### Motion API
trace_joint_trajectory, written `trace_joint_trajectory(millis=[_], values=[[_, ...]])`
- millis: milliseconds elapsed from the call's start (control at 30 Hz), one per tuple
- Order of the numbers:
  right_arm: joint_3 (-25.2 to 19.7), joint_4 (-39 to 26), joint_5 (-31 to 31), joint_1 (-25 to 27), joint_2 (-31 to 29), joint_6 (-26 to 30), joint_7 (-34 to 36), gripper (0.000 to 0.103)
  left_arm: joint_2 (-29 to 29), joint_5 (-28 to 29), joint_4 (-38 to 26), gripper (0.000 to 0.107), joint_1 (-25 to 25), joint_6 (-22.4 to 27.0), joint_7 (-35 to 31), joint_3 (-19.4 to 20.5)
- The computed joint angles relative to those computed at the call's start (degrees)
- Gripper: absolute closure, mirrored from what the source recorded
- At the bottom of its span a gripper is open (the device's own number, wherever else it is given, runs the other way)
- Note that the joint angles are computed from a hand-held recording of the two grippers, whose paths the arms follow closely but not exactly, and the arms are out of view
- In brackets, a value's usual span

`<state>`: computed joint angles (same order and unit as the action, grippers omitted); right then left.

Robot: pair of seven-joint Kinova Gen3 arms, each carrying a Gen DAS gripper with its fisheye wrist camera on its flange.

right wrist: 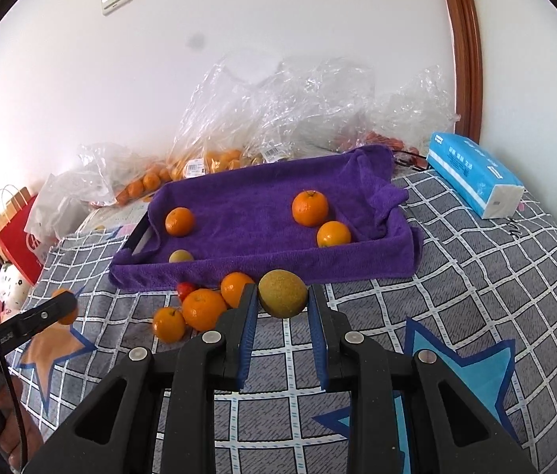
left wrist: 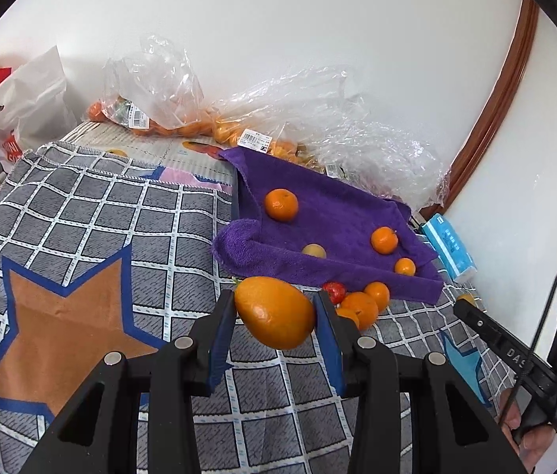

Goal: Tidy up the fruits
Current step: 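Lift both held fruits and carry them toward the purple towel, then lower both held fruits over the purple towel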

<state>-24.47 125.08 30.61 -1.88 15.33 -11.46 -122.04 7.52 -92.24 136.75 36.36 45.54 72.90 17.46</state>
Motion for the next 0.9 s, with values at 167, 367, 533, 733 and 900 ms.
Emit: trace_joint_trajectory(millis=[167,367,533,733,900], values=[[-2.04,-0.47,0.33,1.47,-0.37,1.69,-1.62,0.078,-1.92,2.94,-0.41,0.070,0.24,0.09,-3.00,0.44],[-1.46,-0.86,-2.04,0.10,-1.70,3.31,-0.23,0.078,-4.26,7.42,-1.58,0.070,0.33,0.05,-8.53,0.44],[0.38,-1.02,-5.51,-2.27,-2.91,4.12,2.63,0.078,-5.65,9.55,-1.92,0.070,-0.09,-0.06,-11.59,0.50],[3.32,-1.67,-10.33,-6.15,-4.06,5.44,6.76,0.078,-7.50,10.52,-1.89,0.070,-1.20,-0.81,-13.48,0.81],[4.45,-1.85,-13.59,-7.57,-5.02,5.66,9.77,0.078,-8.64,11.40,-2.34,0.070,-2.00,-0.76,-15.67,1.24]])
